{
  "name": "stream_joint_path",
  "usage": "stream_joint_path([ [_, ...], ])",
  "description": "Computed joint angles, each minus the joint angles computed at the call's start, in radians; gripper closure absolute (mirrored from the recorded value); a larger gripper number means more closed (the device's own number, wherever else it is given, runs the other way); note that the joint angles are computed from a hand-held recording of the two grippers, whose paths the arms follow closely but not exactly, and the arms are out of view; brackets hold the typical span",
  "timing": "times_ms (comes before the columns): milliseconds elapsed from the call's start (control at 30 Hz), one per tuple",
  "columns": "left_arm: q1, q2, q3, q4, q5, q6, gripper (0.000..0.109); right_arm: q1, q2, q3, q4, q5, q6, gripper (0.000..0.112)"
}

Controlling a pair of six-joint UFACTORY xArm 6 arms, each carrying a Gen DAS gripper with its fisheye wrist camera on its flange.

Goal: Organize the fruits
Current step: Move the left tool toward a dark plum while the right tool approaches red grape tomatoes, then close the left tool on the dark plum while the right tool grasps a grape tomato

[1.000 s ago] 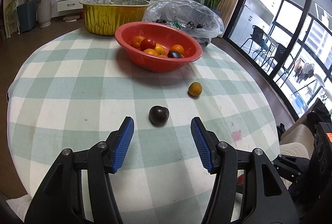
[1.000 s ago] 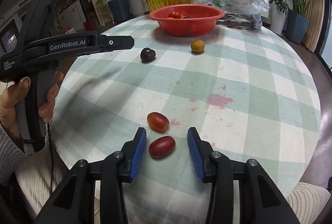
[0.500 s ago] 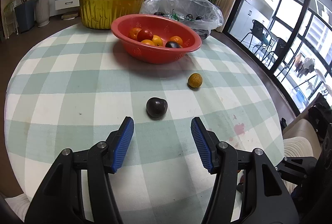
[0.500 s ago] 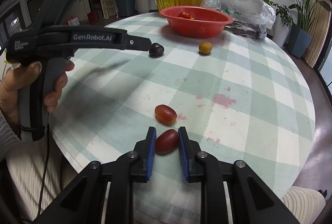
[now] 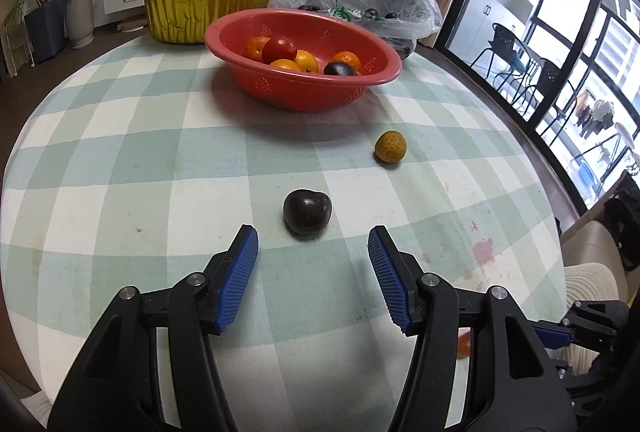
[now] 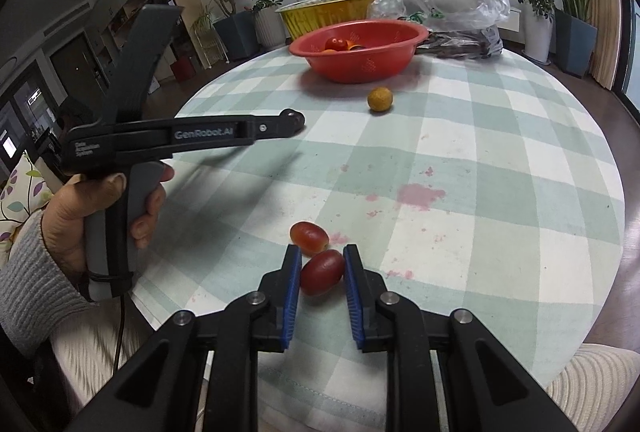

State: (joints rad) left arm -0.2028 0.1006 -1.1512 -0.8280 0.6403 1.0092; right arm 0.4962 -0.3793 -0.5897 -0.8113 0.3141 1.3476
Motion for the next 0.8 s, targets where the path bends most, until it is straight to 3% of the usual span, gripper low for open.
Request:
stream_joint_path([
  [400,-0.052,0.077,-0.059,0.085,-0.075,-0.066,0.055,-0.019,-0.017,0.022,-0.012,-0.030,0.032,0.089],
  [800,-0.059,0.082,-0.059,0.108,-0.103,-0.055,0.082,-0.039,-0.021,0.035,-0.006,-0.054,0.043,0.089],
])
